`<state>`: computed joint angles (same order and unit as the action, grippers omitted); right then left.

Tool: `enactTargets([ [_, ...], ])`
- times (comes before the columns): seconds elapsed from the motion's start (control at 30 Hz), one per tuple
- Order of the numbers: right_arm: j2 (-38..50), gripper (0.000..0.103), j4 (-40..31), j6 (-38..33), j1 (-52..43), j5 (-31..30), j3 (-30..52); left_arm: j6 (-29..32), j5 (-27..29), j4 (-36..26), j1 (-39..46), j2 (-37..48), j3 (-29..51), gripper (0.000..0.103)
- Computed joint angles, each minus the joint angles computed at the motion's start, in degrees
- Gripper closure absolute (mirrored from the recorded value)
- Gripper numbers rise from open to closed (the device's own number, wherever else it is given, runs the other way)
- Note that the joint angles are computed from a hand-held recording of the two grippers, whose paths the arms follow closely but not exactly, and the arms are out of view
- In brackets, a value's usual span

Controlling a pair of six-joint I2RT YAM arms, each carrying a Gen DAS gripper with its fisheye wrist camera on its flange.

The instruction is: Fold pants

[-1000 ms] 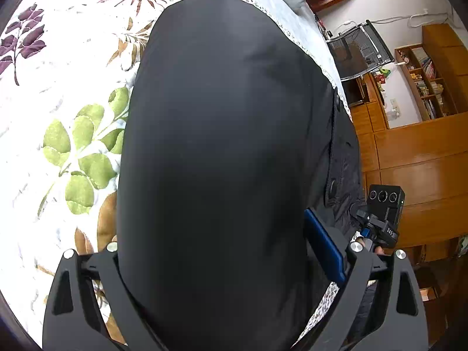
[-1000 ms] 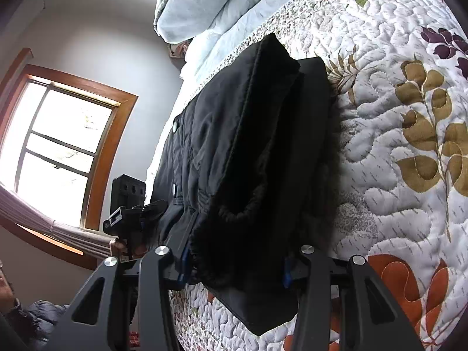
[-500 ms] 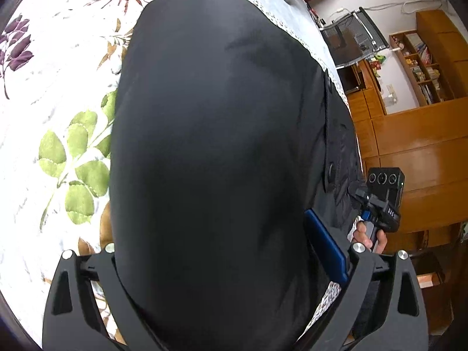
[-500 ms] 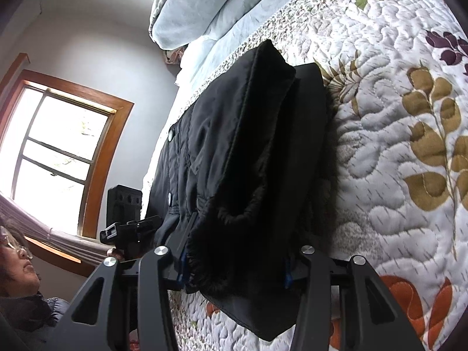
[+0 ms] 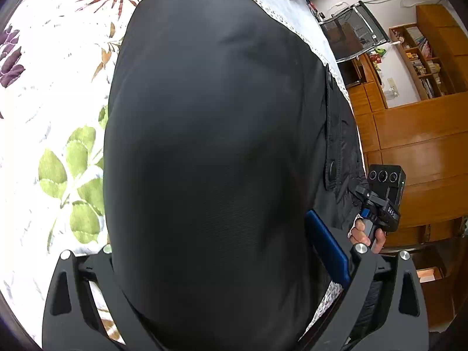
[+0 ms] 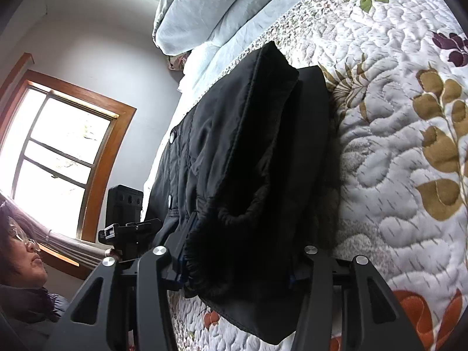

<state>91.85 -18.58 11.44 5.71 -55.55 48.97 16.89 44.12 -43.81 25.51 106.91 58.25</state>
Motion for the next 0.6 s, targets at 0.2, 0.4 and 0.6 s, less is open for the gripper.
enactTargets([
  [0.2, -1.0, 0.053, 3.2, 1.6, 0.4, 0.1, -2.0, -0.4, -0.2, 0.6, -0.4, -0.7, -0.5, 0.006],
  [0.4, -1.1, 0.052, 2.8, 1.4, 0.4, 0.3, -2.0, -0.6, -0.3, 0.8, -0.5, -1.1, -0.7, 0.006],
  [0.6, -1.1, 0.051, 2.9, 2.2, 0.9, 0.7, -1.7, -0.4, 0.2, 0.5, -0.5, 0.1, 0.1, 0.005],
])
